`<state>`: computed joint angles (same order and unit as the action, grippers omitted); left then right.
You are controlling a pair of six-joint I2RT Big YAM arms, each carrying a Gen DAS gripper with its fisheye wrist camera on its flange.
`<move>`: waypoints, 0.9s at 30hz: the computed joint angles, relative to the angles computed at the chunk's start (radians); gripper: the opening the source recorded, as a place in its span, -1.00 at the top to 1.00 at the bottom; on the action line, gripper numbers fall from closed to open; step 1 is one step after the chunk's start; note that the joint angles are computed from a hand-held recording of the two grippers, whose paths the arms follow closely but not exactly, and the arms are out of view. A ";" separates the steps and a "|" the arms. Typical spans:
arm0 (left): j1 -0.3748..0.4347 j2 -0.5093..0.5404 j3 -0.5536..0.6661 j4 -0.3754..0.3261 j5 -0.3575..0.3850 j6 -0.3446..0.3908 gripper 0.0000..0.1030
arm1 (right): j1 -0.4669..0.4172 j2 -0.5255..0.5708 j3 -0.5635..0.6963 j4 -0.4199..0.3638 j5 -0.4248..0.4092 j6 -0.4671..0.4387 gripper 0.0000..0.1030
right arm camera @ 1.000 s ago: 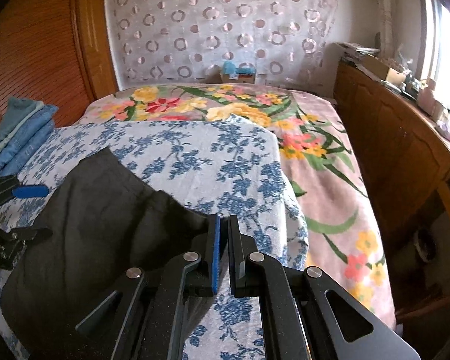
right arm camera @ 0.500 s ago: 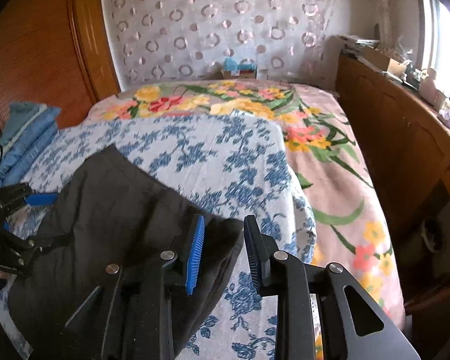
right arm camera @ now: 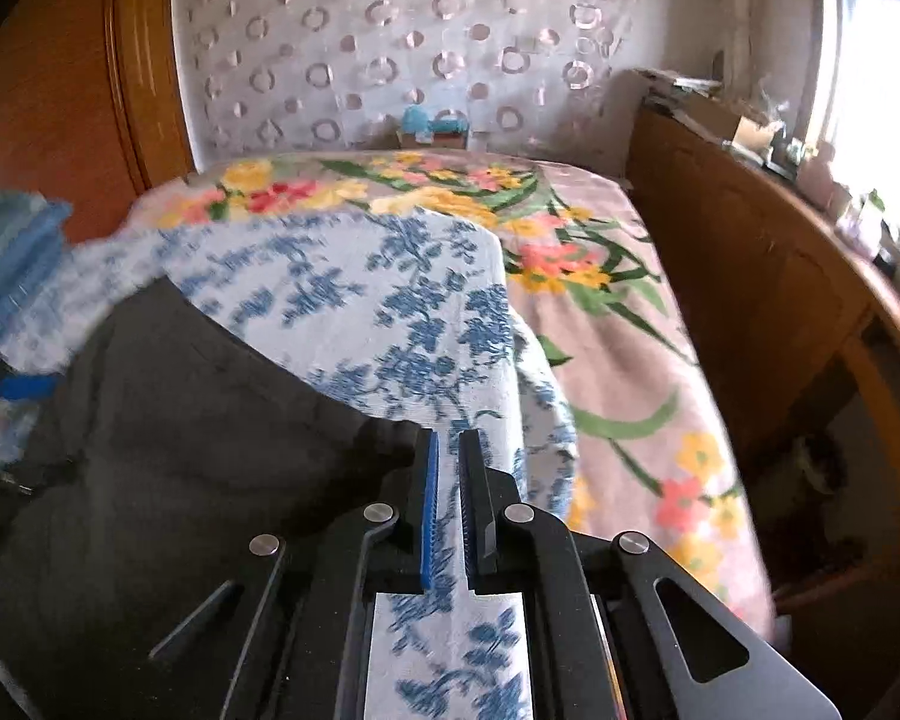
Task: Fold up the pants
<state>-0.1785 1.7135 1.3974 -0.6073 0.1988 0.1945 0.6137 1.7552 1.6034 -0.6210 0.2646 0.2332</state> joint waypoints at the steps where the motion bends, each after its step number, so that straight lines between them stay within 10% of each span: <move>1: 0.002 -0.002 -0.002 0.000 0.001 0.001 -0.51 | 0.002 -0.010 -0.011 0.008 -0.008 0.006 0.87; 8: 0.001 -0.011 -0.010 0.006 -0.013 -0.005 -0.51 | 0.060 -0.125 -0.154 0.067 0.004 0.044 0.41; 27: -0.004 -0.338 -0.313 0.110 0.005 -0.060 -0.51 | 0.215 -0.346 -0.407 0.082 0.108 0.167 0.17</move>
